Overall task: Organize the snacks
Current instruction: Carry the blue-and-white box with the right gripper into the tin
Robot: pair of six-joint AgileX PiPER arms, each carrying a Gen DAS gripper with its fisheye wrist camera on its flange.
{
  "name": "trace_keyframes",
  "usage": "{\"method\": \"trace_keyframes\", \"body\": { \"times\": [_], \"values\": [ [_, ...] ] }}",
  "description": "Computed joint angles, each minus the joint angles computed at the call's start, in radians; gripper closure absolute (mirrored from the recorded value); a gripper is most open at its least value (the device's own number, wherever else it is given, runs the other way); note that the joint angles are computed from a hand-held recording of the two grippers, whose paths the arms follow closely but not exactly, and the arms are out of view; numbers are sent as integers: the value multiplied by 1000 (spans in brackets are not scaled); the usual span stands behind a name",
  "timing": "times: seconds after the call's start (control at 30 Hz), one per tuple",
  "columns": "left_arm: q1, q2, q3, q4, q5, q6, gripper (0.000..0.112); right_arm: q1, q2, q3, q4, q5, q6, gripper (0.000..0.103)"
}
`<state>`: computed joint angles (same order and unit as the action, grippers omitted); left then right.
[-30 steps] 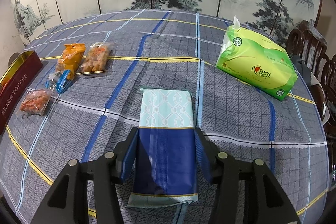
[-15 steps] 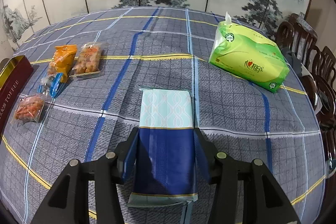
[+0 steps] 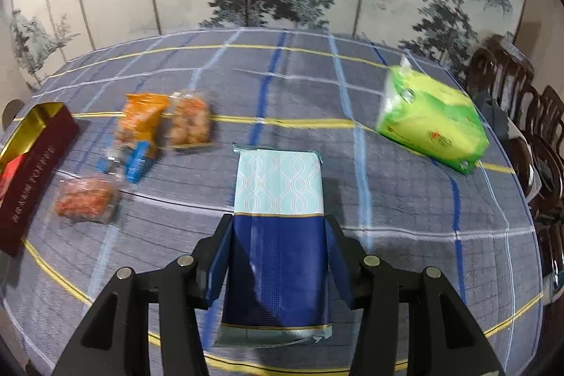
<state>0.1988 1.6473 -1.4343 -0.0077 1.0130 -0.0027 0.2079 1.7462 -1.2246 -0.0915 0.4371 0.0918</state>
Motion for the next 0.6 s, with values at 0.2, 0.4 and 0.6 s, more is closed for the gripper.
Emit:
{"method": "trace_keyframes", "body": {
  "times": [0.2, 0.4, 0.6],
  "values": [
    [20, -27, 31, -16, -6, 17, 31, 111, 8, -63, -13, 39, 20, 53],
    [35, -66, 70, -28, -26, 38, 30, 210, 48, -152, 102, 73, -66, 53],
    [78, -106, 91, -53, -31, 64, 26, 323, 117, -275, 202, 125, -134, 53]
  ]
}}
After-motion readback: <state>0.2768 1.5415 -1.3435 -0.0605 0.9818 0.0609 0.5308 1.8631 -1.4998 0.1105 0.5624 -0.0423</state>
